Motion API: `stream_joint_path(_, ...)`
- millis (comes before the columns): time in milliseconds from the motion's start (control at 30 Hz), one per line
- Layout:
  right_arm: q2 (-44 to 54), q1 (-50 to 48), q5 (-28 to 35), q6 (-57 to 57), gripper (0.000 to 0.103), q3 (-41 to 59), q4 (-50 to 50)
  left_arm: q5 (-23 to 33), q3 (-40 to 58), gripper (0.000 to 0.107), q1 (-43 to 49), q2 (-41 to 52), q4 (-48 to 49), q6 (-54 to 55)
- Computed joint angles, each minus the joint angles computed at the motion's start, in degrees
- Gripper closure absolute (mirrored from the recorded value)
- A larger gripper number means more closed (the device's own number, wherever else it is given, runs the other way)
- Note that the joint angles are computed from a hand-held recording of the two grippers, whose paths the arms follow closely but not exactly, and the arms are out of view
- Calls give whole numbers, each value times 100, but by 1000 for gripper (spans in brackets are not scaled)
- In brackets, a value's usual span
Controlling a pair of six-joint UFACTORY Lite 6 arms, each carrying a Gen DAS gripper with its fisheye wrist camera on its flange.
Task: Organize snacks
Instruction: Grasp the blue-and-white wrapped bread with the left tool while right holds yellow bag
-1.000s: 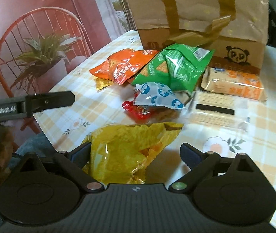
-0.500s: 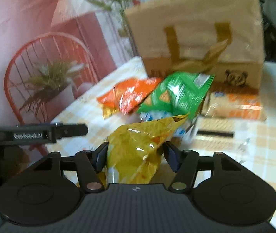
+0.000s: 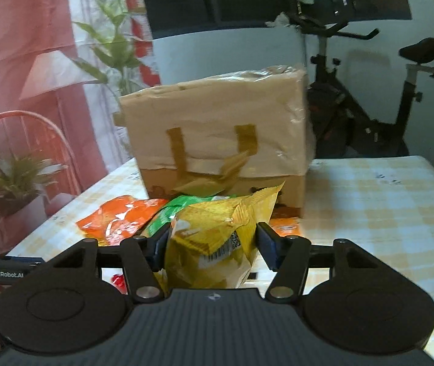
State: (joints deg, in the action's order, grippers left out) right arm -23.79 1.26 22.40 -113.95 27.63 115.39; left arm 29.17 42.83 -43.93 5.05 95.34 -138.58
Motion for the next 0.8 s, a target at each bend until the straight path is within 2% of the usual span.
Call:
stream_joint_path(67,-91,108,-229,-651,43,-48,635,-158,148,27,114,186,271,-157)
stream_joint_path(200,-164,103,-338,-1617,43,-138,1436,-542,593,42,256,679,888,-480)
stream_joint_path(367,44,-34,-270,-1732,43,-179,1477,-1092,1281,44,298,1256,1996,-1191)
stream_joint_path(500,134,-117,-186,-1762,43,-139,1488,-1312,2196,43,197,1999,1213,-279)
stream_joint_path(633,207,-237,-28,-1587,43,-127,1318,-1150,3089,43,103,2824,-271,1510)
stream_joint_path(800,282,-384,127,-1430,43,-107,1140,-1027,3257,39,59,3110,-140,1505)
